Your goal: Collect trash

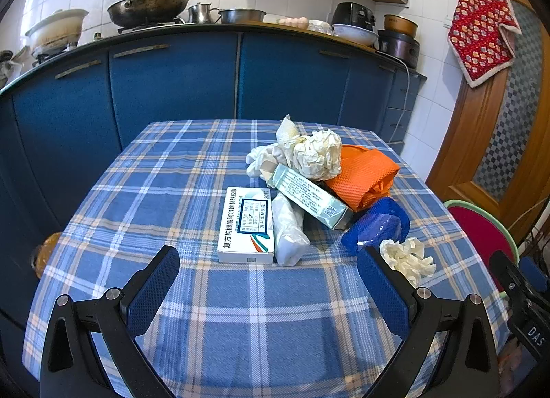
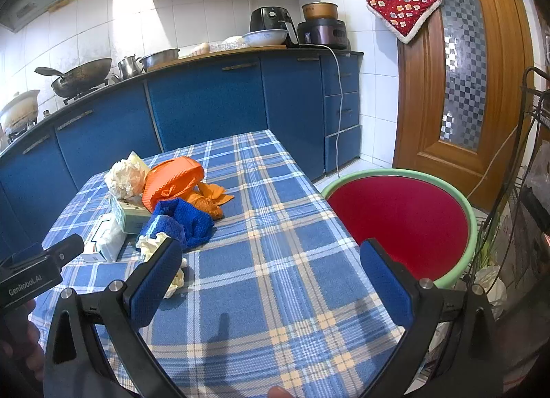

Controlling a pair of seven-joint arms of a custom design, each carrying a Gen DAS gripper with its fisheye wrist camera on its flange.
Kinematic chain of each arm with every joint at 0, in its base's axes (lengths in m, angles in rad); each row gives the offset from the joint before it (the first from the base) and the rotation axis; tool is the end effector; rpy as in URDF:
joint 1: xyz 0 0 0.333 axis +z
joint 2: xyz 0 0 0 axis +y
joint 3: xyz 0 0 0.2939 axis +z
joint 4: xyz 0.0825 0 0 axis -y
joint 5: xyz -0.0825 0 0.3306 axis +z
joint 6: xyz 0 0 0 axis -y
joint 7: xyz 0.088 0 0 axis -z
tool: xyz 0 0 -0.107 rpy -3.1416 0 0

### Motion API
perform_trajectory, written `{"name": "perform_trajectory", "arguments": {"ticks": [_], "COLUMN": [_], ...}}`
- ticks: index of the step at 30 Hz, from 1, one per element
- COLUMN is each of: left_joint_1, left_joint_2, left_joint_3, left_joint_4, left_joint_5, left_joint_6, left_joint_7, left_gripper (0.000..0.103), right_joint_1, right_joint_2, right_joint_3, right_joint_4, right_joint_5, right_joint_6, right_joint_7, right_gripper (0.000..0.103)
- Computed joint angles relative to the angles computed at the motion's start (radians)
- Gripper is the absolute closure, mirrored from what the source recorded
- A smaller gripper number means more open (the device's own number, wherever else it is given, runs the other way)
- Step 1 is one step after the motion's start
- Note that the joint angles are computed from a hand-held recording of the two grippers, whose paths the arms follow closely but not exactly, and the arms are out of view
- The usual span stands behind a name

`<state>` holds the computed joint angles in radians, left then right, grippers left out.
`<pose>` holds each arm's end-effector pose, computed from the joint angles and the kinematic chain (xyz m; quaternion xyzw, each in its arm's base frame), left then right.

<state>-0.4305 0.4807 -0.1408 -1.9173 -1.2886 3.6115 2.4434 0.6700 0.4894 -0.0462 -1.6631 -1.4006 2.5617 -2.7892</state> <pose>0.5382 -0.1894 0.3453 -0.6544 0.6077 -0.3413 0.2932 0.5156 0.3945 0.3673 -0.5559 0.6734 -0.3378 0.3512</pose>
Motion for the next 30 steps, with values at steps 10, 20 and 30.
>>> {"name": "perform_trajectory", "arguments": {"ticks": [10,20,30], "left_joint_1": [-0.002,-0.005,-0.004], "left_joint_2": [0.000,0.000,0.000], "left_joint_3": [0.002,0.006,-0.003], "left_joint_4": [0.000,0.002,-0.008], "left_joint_5": [0.000,-0.007,0.009], "left_joint_6": [-0.001,-0.004,0.003], "left_joint_7": [-0.001,0.007,-0.007], "left_gripper": [0.000,0.000,0.000], "right_joint_1": [0.000,-0.002,-0.001], "right_joint_2": [-0.001,-0.001,0.002], "right_joint_3": [-0.001,0.000,0.001], "right_joint_4": [-0.004,-0.009,-0.008], "right_joint_5": [-0.001,-0.002,-0.001], "right_joint_6": [0.002,0.005,0.005], "right_joint_7": [0.004,0.009,0.013], "right_gripper": [0.001,0.001,0.001]}}
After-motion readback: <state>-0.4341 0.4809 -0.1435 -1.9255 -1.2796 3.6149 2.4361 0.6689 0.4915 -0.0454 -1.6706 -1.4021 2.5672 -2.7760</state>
